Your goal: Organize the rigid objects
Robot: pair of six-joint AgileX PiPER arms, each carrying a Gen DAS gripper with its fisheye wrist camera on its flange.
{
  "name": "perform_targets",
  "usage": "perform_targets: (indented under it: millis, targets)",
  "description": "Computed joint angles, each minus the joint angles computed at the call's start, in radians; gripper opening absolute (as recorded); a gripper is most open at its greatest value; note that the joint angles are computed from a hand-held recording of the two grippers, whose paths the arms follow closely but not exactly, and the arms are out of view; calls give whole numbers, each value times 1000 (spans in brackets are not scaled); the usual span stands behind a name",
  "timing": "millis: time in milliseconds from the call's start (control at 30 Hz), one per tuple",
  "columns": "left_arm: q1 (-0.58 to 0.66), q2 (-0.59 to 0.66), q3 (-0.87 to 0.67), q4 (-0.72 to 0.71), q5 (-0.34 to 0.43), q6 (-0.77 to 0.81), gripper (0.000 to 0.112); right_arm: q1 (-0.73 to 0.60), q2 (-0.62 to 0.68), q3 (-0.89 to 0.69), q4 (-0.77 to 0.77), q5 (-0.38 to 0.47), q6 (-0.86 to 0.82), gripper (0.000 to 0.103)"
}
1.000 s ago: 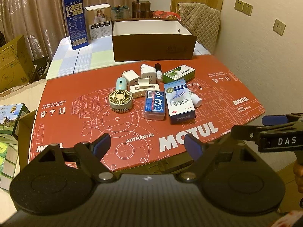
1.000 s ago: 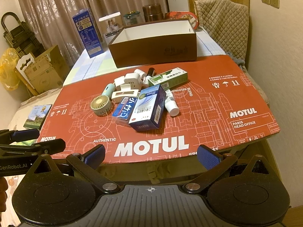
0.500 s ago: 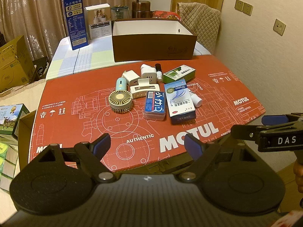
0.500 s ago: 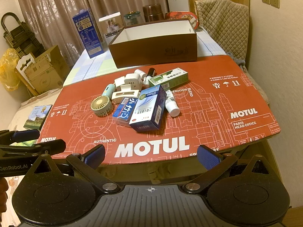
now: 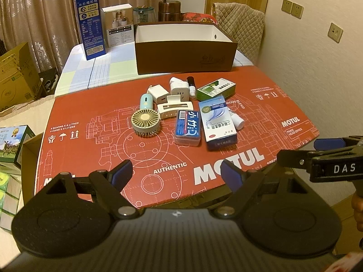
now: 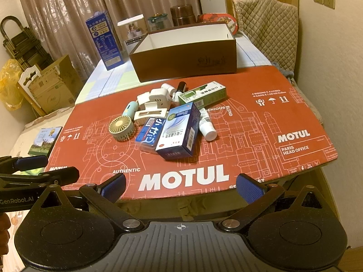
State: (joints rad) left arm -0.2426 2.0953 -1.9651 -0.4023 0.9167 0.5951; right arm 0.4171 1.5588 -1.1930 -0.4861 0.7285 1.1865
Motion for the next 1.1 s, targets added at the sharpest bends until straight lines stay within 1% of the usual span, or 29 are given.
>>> perform_targets:
  millis: [333,600,667,867,1100]
  targets:
    - [-1,3,-4,2,3,-2,82,-3,6,0,1,-7,0,101]
    - [1,29,-42,8,26,-8,82,-19,46,-53,29,5,-31,101]
    - [7,68,-99,9,49,-9,82,-23,62,-68,36,5,-35,101]
    - [15,110,-157,11,74,-6,82,-29,81,-71,33,-9,-9,101]
    - [33,161,-231,10,107,8,82,-39,95,-57,16,-56,49,101]
